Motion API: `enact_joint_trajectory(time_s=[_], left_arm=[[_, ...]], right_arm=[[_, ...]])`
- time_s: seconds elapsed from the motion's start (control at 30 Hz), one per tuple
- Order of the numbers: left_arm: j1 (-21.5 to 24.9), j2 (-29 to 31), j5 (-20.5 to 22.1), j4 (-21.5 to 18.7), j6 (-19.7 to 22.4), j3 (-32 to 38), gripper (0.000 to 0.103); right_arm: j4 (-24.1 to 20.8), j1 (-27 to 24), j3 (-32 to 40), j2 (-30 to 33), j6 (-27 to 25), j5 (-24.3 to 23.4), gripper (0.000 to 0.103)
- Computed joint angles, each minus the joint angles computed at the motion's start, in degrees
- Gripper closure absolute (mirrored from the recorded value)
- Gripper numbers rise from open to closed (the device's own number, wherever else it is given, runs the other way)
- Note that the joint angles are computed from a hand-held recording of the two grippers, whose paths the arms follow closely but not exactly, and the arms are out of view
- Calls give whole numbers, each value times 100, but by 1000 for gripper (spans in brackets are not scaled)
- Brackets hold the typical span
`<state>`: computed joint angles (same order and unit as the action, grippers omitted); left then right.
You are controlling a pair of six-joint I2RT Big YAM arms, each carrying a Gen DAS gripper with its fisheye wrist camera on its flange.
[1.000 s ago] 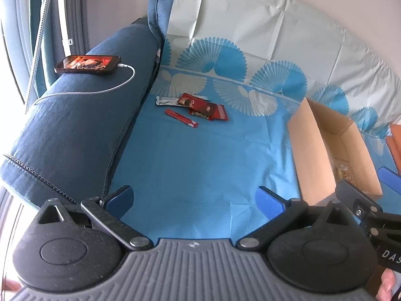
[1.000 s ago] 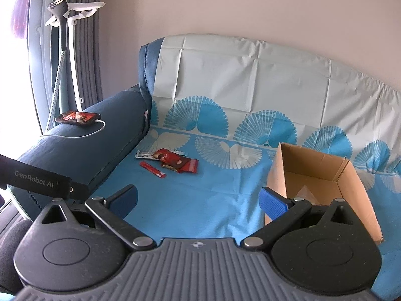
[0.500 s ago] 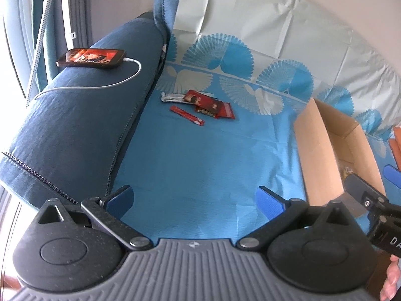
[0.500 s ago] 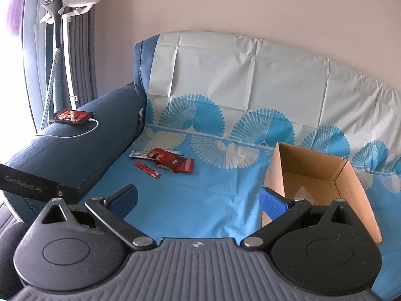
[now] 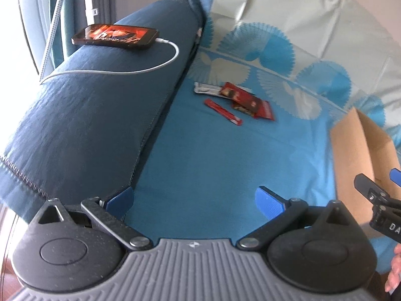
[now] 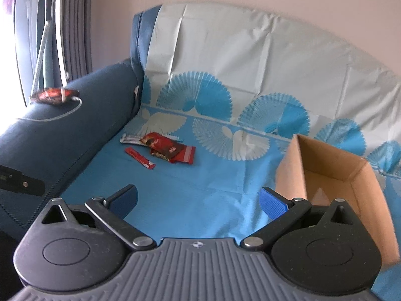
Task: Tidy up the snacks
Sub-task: 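Move both open tools back toward the red snacks on the sofa, then grasp the red chocolate pack with the right tool while the left tool grasps the small red-gold candy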
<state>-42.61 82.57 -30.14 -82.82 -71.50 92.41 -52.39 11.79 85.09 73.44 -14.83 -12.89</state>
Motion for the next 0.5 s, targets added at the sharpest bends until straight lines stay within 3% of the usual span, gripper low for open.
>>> enact_joint_trajectory(time_s=[0.07, 0.1, 0.27, 0.5], left_arm=[[192, 39, 47, 80, 104, -43, 0], [287, 74, 71, 112, 159, -52, 0], [787, 334, 288, 211, 315, -65, 0], [1325, 904, 588, 361, 639, 80, 0]], right_arm=[[133, 134, 137, 309, -66, 41, 1], [494, 215, 82, 398, -34, 150, 1], [737, 568, 822, 1566, -361, 90, 1], [257, 921, 2728, 3584, -897, -5, 1]])
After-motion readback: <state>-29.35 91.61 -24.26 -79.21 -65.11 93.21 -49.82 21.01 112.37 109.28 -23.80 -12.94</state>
